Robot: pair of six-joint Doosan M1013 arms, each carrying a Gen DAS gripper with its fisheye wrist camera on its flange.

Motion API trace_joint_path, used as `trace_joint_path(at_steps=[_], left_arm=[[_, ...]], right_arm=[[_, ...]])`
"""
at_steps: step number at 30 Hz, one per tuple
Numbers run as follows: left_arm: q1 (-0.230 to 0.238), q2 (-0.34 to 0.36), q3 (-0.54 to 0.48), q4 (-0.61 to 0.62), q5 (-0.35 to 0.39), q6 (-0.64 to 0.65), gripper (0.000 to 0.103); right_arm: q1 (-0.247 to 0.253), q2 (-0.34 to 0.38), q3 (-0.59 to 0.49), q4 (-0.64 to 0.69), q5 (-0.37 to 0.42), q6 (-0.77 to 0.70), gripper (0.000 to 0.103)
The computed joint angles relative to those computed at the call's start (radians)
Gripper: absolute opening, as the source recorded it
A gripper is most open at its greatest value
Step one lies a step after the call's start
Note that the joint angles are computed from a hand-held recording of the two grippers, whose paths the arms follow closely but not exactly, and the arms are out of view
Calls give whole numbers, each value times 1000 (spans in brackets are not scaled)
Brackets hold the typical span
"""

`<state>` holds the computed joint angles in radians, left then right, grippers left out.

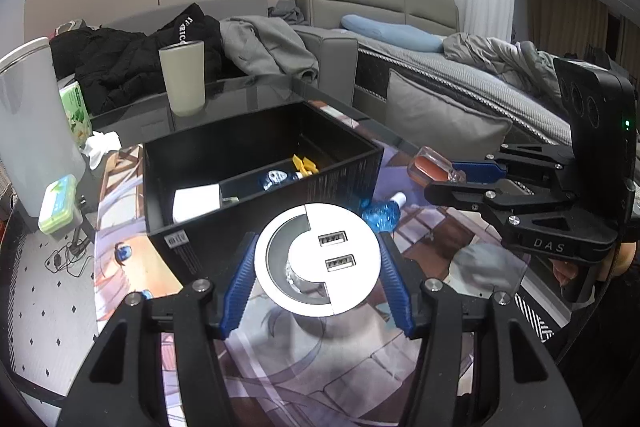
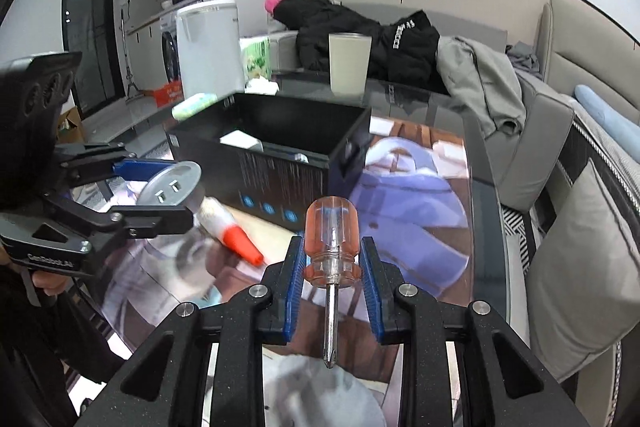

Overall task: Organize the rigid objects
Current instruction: 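Grasp the orange-handled screwdriver with the right tool while the left tool holds the socket, then carry the socket into the box with the left tool while the right tool drops the screwdriver in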

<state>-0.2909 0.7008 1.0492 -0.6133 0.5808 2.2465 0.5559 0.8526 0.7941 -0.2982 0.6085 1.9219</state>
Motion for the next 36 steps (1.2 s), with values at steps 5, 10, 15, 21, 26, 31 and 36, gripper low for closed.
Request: trace_joint_path(at_steps=[5, 10, 15, 21, 26, 31, 36], left_arm=[[8, 4, -9, -23, -27, 1, 57], [16, 13, -27, -37, -52, -19, 57], [21, 16, -34, -56, -81, -19, 57], [26, 28, -55, -37, -91, -51, 57], [27, 34, -64, -30, -98, -59, 57], [31, 50, -88, -4, -91, -95, 57], [35, 68, -117, 6, -81, -130, 57]], right_arm=[[3, -2, -9, -20, -30, 14, 27], [3, 9, -36, -31, -40, 19, 27], [1, 24, -70, -32, -56, 16, 27], [1, 49, -122, -23, -53, 7, 27], [0, 73, -169, -11, -42, -2, 27], [0, 101, -220, 7, -23, -24, 27], [-1, 139, -293, 24, 8, -48, 27]])
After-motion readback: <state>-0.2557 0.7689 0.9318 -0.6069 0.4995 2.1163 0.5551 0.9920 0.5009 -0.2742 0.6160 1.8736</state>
